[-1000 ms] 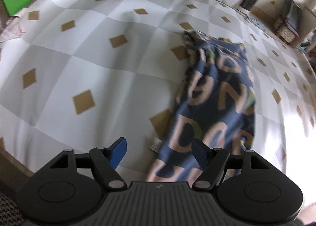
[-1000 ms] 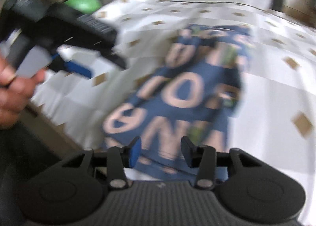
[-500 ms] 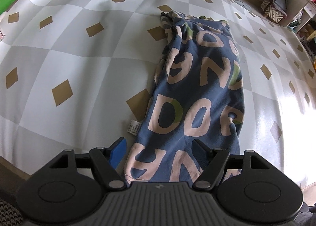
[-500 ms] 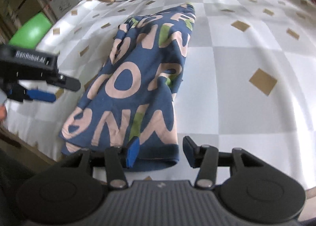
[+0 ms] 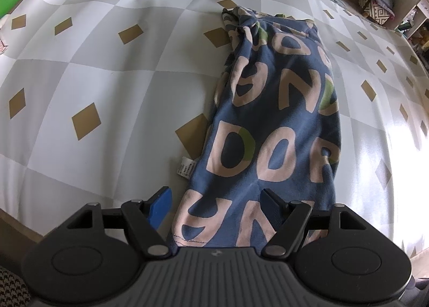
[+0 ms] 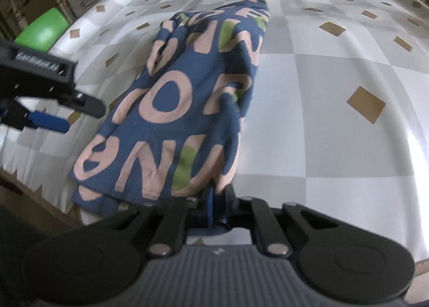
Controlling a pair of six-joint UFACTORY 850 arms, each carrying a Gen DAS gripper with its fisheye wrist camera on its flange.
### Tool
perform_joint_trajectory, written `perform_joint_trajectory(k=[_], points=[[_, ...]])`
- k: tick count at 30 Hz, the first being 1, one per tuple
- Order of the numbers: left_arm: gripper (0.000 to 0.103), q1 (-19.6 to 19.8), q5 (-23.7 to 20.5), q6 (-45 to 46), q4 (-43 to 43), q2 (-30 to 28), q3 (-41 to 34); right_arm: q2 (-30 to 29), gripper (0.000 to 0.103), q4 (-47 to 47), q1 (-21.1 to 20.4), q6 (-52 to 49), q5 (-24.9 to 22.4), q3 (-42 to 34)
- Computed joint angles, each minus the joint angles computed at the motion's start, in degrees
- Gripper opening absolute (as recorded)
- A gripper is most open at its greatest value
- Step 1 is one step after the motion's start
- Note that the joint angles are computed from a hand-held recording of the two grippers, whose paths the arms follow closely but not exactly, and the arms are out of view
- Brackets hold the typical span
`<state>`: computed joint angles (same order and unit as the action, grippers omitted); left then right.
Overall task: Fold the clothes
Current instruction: 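Grasp the hem end of the folded sweatshirt strip with the right gripper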
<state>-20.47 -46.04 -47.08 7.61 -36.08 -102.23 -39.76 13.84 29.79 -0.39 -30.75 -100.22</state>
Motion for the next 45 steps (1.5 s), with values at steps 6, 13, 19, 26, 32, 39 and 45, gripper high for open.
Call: perform_joint_trajectory(k=[6, 13, 19, 26, 32, 39, 45], points=[[0.071, -0.1, -0.9, 0.2, 0.2, -0.2, 0.0, 1.0, 0.006, 1.8, 0.8, -5.4, -3.8, 0.3], [0.071, 0.0, -0.7, -0.4, -0.5, 0.4, 1.1, 1.9, 0.013, 0.0, 1.0, -4.4, -5.2, 0.7], [0.071, 0.4, 1.1, -5.5, 1.4, 2.1, 3.1, 5.1, 0.036, -5.7, 2.8, -6.1, 4.0, 4.1], [0.071, 0.7, 1.4, -9.0, 4.3, 3.2, 4.1, 3.9, 0.036, 11.6, 3.1, -28.5, 2.2, 2.9], [0.071, 0.7, -2.2, -15.2, 10.9, 3.3, 4.0, 0.8, 0.036, 14.3, 4.0, -34.3, -0.3, -0.2], [0.071, 1.3, -1.9, -17.8, 11.7, 3.8, 4.7, -2.4, 0.036, 11.4, 5.9, -37.5, -0.9, -3.5], [0.071, 1.6, -1.8, -19.9, 12.5, 4.2, 5.1, -3.3, 0.035, 9.0, 6.7, -39.5, 1.3, -3.3]])
